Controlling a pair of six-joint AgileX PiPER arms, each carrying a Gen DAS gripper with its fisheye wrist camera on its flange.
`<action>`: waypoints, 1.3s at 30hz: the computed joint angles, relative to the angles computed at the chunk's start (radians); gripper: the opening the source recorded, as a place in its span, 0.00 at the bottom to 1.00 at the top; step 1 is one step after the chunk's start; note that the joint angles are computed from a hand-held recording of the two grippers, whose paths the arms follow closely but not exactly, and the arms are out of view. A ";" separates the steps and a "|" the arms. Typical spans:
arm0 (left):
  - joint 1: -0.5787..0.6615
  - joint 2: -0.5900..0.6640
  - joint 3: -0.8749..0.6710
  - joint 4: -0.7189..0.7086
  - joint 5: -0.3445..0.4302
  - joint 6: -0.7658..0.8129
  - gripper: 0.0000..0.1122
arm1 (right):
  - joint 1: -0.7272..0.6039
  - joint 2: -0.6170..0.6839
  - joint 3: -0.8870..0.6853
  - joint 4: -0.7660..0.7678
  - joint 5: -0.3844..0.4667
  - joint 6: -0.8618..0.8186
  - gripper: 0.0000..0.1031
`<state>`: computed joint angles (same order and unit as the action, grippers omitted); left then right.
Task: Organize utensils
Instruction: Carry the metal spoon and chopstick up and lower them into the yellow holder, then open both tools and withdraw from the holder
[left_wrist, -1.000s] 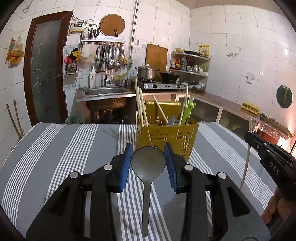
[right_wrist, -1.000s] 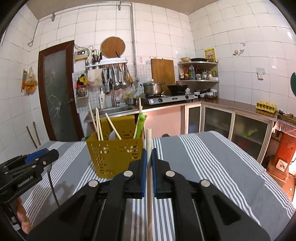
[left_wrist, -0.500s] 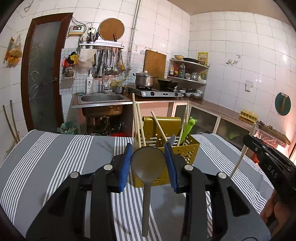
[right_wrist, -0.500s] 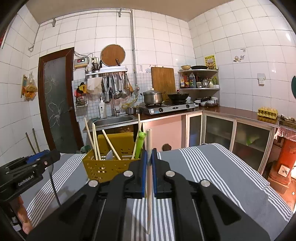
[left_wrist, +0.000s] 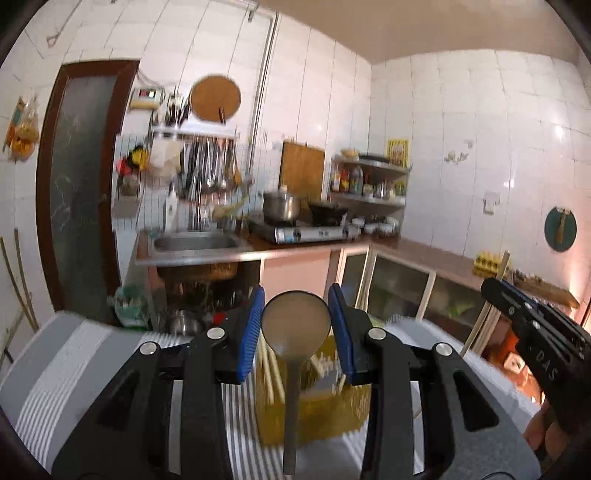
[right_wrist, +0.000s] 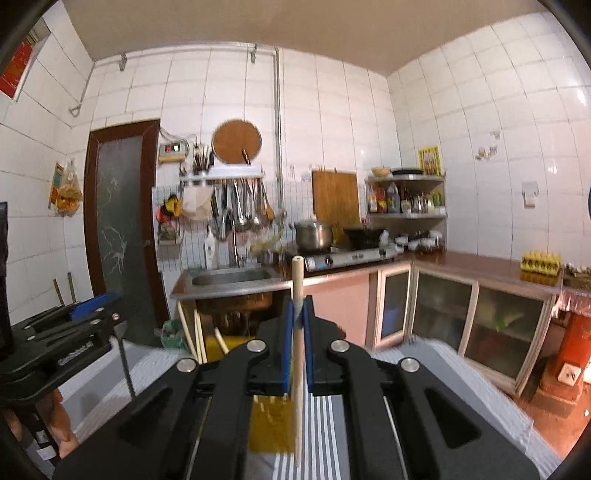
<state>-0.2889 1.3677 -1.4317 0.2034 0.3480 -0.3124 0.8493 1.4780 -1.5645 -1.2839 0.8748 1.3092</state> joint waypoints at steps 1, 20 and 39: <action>0.001 0.022 -0.043 0.001 0.000 -0.005 0.31 | -0.008 0.023 -0.051 -0.004 -0.006 -0.024 0.05; 0.053 0.378 -0.274 -0.129 -0.162 0.112 0.31 | -0.211 0.333 -0.475 0.320 -0.118 -0.291 0.05; 0.083 0.320 -0.089 0.037 -0.196 -0.051 0.31 | -0.242 0.340 -0.302 0.424 -0.129 -0.324 0.08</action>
